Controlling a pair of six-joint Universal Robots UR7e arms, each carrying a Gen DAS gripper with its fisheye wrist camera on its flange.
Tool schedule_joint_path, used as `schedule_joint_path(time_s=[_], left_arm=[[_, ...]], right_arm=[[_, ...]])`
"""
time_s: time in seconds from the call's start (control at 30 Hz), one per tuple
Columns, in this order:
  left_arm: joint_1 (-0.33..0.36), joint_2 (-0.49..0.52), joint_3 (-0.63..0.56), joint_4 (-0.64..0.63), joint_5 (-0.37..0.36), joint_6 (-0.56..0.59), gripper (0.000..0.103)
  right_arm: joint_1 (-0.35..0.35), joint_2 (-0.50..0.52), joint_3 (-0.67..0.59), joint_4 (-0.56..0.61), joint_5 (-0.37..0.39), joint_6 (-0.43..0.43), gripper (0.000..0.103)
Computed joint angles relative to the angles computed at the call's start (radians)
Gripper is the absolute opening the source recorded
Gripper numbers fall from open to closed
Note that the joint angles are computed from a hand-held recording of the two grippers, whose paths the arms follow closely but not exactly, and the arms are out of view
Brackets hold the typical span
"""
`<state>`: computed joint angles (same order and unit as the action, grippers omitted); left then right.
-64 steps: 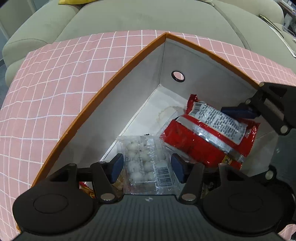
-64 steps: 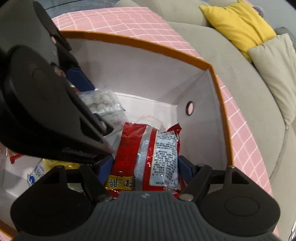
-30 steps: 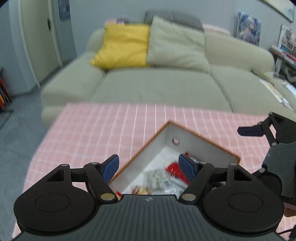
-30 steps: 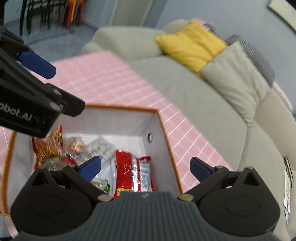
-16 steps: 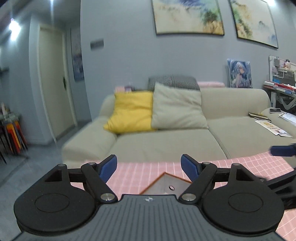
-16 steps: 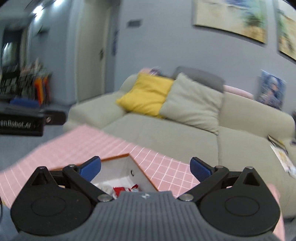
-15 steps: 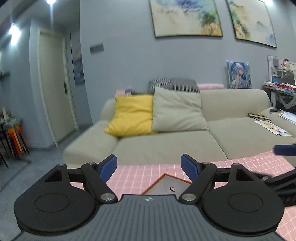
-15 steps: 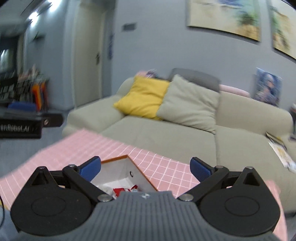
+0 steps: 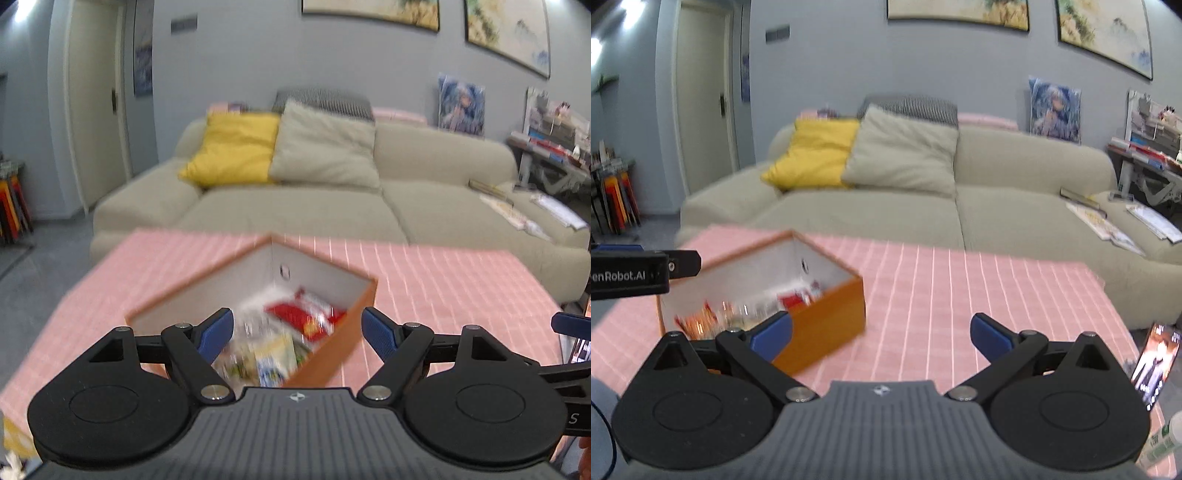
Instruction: Organize snacks
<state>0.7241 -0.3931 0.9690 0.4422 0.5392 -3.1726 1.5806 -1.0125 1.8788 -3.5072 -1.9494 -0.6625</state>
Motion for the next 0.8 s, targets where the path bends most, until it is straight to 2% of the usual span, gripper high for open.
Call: schedule_joint_path(time_s=[0.07,0.17,0.33,0.8], left_arm=[[0.006,0.052,-0.057,0.122,-0.006,-0.098,0.093],[0.023,0.11,-0.138,0.257,0.001,-0.187,0.093],[0.04,0.153,-0.191,0.373,0.017,-0.281,0.093],[0.048,0.192,-0.24,0.429,0.018,-0.303,0.093]], right_arm=[[-0.009,0.004,-0.001,0.035,-0.008,0.017,0.099],[-0.02,0.016,-0.002,0.061,-0.028,0.024,0.099],[-0.032,0.037,-0.015,0.092,-0.053,0.047,0.099],[-0.038,0.065,-0.049,0.103,-0.043,0.058,0.099]])
